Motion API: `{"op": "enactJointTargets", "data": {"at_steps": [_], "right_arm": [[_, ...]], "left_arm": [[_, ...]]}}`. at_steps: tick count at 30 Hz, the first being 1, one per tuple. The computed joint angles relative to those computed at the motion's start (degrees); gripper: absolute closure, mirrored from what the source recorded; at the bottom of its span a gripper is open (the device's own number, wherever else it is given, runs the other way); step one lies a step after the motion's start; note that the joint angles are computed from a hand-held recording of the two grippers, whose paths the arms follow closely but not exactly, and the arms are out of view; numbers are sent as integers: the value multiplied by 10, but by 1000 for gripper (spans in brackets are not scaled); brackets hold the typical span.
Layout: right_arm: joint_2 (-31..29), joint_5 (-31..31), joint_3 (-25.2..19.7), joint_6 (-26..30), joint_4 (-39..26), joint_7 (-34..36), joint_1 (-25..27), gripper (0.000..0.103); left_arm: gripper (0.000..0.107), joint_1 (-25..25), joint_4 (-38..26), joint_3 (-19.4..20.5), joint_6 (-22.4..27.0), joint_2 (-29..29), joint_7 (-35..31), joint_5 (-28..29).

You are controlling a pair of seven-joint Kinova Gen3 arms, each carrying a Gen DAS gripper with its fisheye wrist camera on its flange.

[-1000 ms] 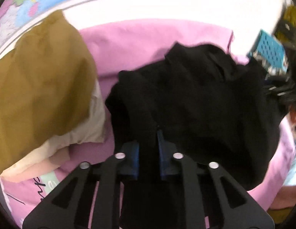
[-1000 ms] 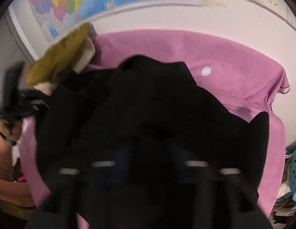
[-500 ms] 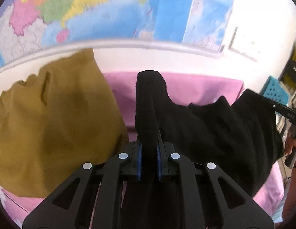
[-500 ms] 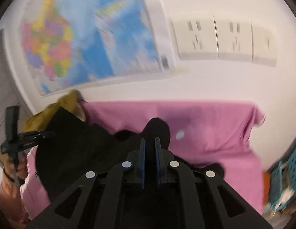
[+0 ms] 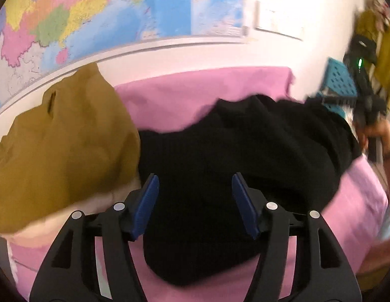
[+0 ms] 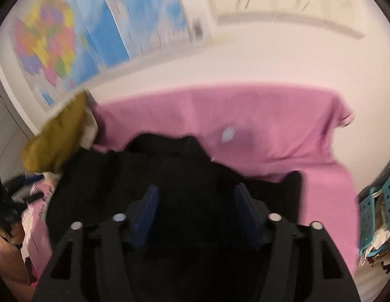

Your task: Fold large clothes

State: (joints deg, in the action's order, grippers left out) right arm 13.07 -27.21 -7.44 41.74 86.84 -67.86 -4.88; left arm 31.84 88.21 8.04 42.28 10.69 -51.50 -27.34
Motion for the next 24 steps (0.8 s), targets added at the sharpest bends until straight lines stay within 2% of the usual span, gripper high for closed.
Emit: {"op": "enactJointTargets", "data": {"at_steps": [2, 5, 7, 8, 10, 12, 13, 14, 15, 16, 19, 21, 22, 24], "right_arm": [[-46, -44, -17, -20, 53, 46, 44, 29], [-113, -101, -31, -16, 132, 105, 113, 14], [-140, -103, -24, -12, 184, 127, 131, 10], [-143, -90, -29, -14, 199, 126, 138, 10], [-142, -76, -20, -28, 233, 123, 127, 11], [-129, -99, -5, -38, 248, 142, 111, 36], [-127, -111, 14, -49, 254, 154, 90, 52], [-129, -118, 39, -51, 255, 157, 65, 72], [-133, -118, 62, -44, 248, 154, 44, 75], [-144, -108, 75, -46, 246, 145, 30, 80], [-203, -50, 72, -58, 237, 103, 18, 89], [-228, -3, 31, -65, 232, 62, 55, 99], [-229, 20, 6, -76, 234, 50, 81, 101], [-199, 56, -13, -68, 231, 11, 126, 101]], "left_arm": [[46, 6, 26, 5, -5, -12, 5, 4], [44, 21, 57, 3, -8, -6, 34, -2], [41, 33, 85, 2, -19, -10, 65, -29], [36, 54, 91, -13, -16, -9, 83, -52], [34, 66, 95, -18, -18, 1, 107, -87], [39, 46, 92, -5, -25, 9, 110, -84], [50, 46, 94, -7, -27, 8, 115, -81], [63, 43, 93, -7, -26, 6, 120, -77], [70, 44, 90, -10, -16, 4, 127, -78], [82, 43, 86, -12, -6, 3, 129, -77], [88, 19, 81, 4, 10, -5, 142, -63], [105, 40, 63, -20, 51, 7, 156, -76], [107, 41, 59, -28, 60, 15, 157, -72], [107, 10, 62, -13, 51, 13, 142, -36]]}}
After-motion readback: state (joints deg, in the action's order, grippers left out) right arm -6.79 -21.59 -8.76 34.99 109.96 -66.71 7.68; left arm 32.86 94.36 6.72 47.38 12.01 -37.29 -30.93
